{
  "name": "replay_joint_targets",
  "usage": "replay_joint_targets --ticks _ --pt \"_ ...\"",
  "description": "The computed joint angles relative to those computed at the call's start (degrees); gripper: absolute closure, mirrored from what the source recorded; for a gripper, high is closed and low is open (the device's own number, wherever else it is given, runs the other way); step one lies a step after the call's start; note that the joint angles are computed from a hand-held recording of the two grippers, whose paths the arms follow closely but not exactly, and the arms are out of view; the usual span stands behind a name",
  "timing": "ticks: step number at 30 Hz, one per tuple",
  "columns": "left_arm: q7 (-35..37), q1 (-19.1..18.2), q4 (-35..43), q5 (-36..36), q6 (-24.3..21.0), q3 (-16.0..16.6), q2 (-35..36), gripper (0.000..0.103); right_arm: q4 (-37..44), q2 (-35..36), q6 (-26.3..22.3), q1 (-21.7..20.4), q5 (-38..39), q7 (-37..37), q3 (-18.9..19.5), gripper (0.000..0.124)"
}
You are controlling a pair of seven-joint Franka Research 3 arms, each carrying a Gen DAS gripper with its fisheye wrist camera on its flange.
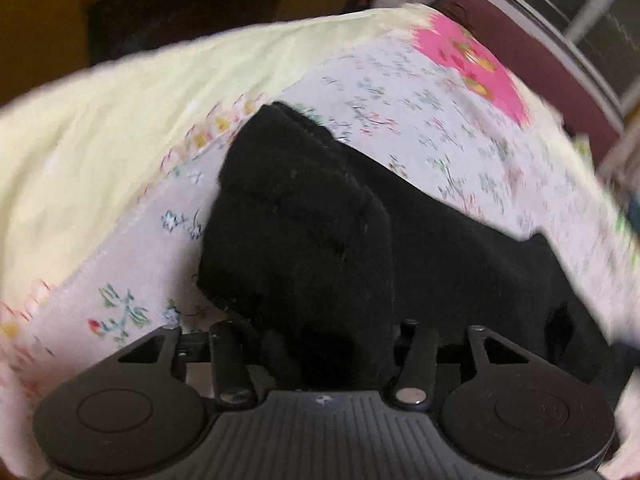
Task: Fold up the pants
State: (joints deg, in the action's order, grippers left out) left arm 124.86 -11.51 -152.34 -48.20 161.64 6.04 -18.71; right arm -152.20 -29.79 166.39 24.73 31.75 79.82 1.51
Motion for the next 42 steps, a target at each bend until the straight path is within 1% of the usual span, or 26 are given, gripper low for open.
replay_joint_targets --ticks 1,2,3,4,5,6,8,10,11,13,15,17,19,20,22,24,26,27,28,29,30,32,34,36,40,42 --pt "0.19 0.59 -1.24 2.84 1.86 -1.67 -1.11 0.053 4.78 4.19 -2.48 2.76 1.55 -3.81 -3.32 0.063" --pt "0.27 0.12 -1.94 4.49 3.43 -2.40 -1.96 0.057 9.78 8.24 -5.66 3.52 4.28 -7.30 -4.69 0.060" --pt "1.10 -1.28 -2.62 4.90 4.67 -1.99 -2.82 0.059 14.79 12.42 -7.00 6.28 6.51 -9.41 -7.47 0.059" --pt "2.15 -2.75 -3.36 5.44 5.97 -1.51 -3.64 0.059 19.24 15.71 -9.45 7.04 9.64 -11.91 -8.38 0.057" --pt "2.93 -4.08 -4.08 6.32 7.46 -1.27 -4.10 0.060 24.24 19.39 -13.08 5.80 11.02 -12.26 -7.56 0.051" --pt "3.38 -5.27 -4.30 7.11 7.81 -0.56 -4.28 0.060 29.25 23.11 -16.68 6.48 9.70 -9.69 -8.45 0.049" --pt "3.74 -7.57 -5.12 8.29 9.76 0.53 -4.23 0.060 37.57 28.97 -24.23 4.59 9.01 -7.69 -6.82 0.048" --pt "2.10 -8.24 -5.93 9.91 12.42 0.56 -3.63 0.059 46.09 34.79 -31.36 3.63 3.51 -4.14 -5.16 0.046" --pt "1.62 -9.36 -6.19 9.50 13.46 1.82 -3.39 0.056 50.26 37.76 -34.17 3.35 0.42 -2.57 -4.36 0.045" --pt "-0.03 -12.41 -6.40 7.18 14.05 5.48 -3.48 0.053 58.59 43.71 -40.09 3.09 -4.79 -0.87 -2.66 0.044" --pt "-0.72 -17.86 -5.58 2.31 13.09 12.04 -3.69 0.050 67.24 49.87 -47.41 2.85 -8.44 2.36 -1.09 0.043" --pt "-0.32 -20.82 -4.67 -1.49 12.83 15.33 -3.41 0.047 74.04 54.88 -54.23 2.21 -10.52 4.99 0.38 0.044" --pt "0.78 -21.62 -3.82 -3.87 13.39 15.74 -2.57 0.043 81.38 60.01 -60.13 3.15 -15.40 7.10 1.51 0.043" --pt "0.47 -20.86 -3.56 -3.85 13.49 14.64 -2.07 0.042 84.56 62.21 -62.56 3.52 -17.14 8.15 2.10 0.043" --pt "1.73 -21.45 -3.21 -5.60 14.29 14.09 -1.59 0.040 89.66 65.61 -66.46 4.09 -19.30 9.59 3.12 0.042" --pt "5.79 -24.61 -2.74 -8.54 16.31 14.97 -1.13 0.041 94.17 68.74 -69.62 5.25 -22.08 9.59 3.29 0.037" --pt "9.24 -27.44 -3.26 -9.08 18.98 15.46 -1.47 0.047 98.68 72.09 -73.30 7.00 -26.14 8.79 2.48 0.037" --pt "10.77 -29.71 -3.55 -8.39 20.48 16.51 -1.92 0.048 99.25 72.87 -74.36 7.80 -28.34 7.67 1.86 0.038" --pt "11.33 -31.40 -3.71 -8.05 20.68 17.95 -2.48 0.049 98.85 72.93 -74.46 7.98 -29.37 7.19 1.50 0.048" --pt "11.79 -33.10 -3.85 -7.84 20.63 19.67 -3.16 0.049 97.52 72.27 -73.77 7.54 -29.28 7.59 1.34 0.063" --pt "12.26 -34.86 -4.03 -7.74 20.67 21.59 -3.89 0.049 96.25 71.48 -72.82 6.68 -28.42 8.36 1.41 0.070" --pt "11.92 -36.23 -4.15 -6.71 20.17 23.78 -4.66 0.051 94.35 70.08 -71.73 4.29 -25.81 10.24 1.68 0.100" --pt "10.83 -36.55 -3.95 -5.24 18.60 25.08 -5.36 0.053 91.41 67.99 -70.80 2.24 -24.23 9.87 1.99 0.112" --pt "10.10 -37.09 -3.58 -3.30 17.20 25.74 -5.98 0.054 85.15 63.89 -68.03 0.99 -23.66 8.66 2.13 0.114" --pt "9.33 -36.26 -4.08 0.70 16.00 23.90 -8.24 0.055 73.16 55.67 -61.90 -1.51 -20.95 7.02 2.75 0.115" --pt "7.92 -35.94 -3.92 1.69 14.29 23.76 -9.89 0.055 67.28 51.03 -58.73 -3.18 -18.37 6.38 2.96 0.116"
